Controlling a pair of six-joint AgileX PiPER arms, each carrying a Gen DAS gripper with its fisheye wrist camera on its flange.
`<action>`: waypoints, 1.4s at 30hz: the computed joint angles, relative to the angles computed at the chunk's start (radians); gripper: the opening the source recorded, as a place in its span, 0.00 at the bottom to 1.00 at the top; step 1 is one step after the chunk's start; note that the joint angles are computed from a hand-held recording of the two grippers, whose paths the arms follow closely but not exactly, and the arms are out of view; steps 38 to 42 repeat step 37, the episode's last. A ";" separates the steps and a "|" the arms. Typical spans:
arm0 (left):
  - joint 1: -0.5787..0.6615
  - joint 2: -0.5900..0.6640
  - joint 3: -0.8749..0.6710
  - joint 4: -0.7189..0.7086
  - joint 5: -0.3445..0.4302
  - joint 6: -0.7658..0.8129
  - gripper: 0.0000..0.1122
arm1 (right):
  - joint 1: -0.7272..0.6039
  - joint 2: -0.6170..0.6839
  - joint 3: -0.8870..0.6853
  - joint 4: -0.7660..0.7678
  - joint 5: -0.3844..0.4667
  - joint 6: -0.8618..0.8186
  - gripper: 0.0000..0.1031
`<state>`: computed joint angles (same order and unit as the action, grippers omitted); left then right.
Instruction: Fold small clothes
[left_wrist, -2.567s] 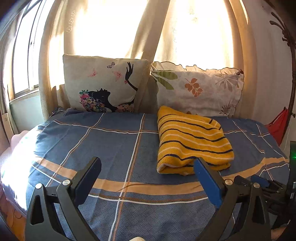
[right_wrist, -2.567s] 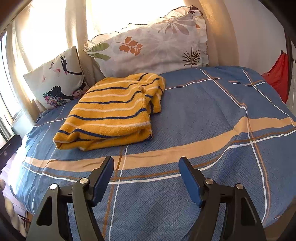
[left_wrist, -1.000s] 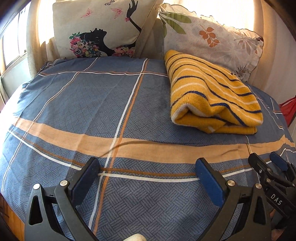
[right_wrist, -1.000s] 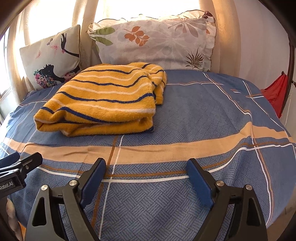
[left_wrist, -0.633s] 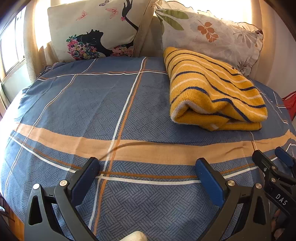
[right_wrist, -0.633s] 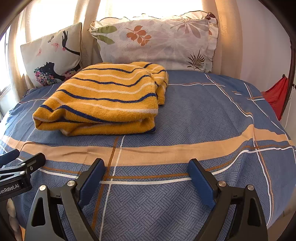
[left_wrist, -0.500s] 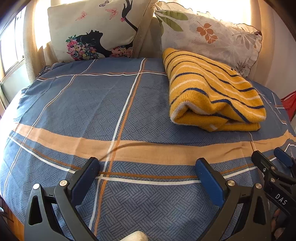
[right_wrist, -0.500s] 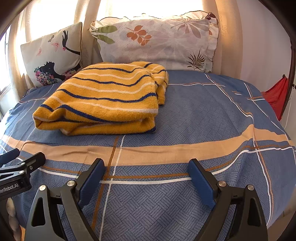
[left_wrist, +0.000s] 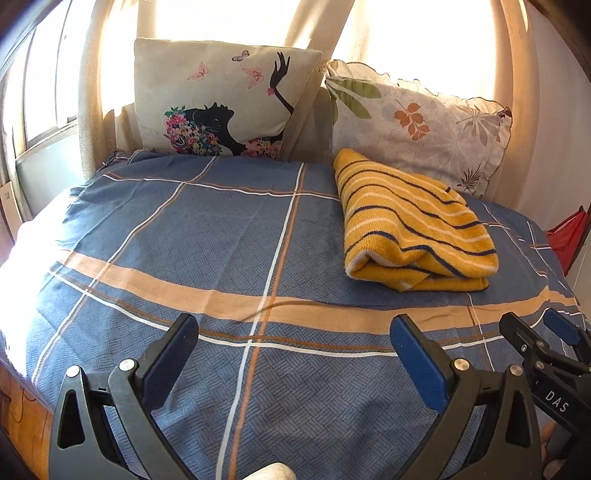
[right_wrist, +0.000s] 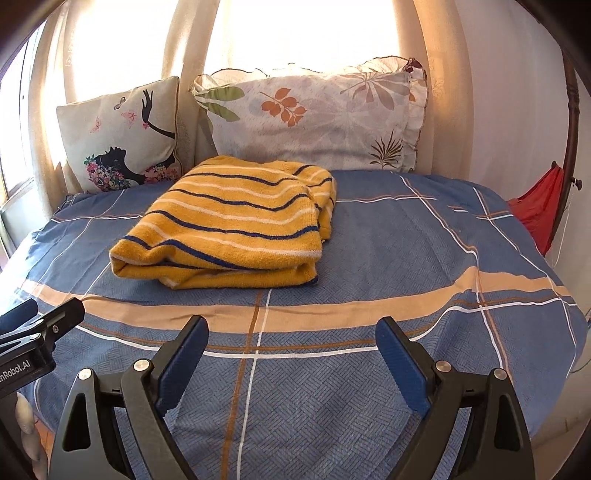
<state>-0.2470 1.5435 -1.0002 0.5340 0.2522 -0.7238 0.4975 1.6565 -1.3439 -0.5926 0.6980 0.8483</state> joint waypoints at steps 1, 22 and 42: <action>0.002 -0.019 0.014 0.007 -0.005 -0.004 0.92 | 0.011 -0.007 -0.001 -0.014 0.008 0.008 0.92; -0.015 -0.122 0.067 -0.311 0.049 0.326 0.92 | 0.065 -0.094 0.039 -0.073 0.055 0.059 0.92; 0.033 -0.019 -0.057 -0.322 0.112 0.363 0.92 | -0.012 -0.001 -0.026 0.124 -0.011 -0.129 0.92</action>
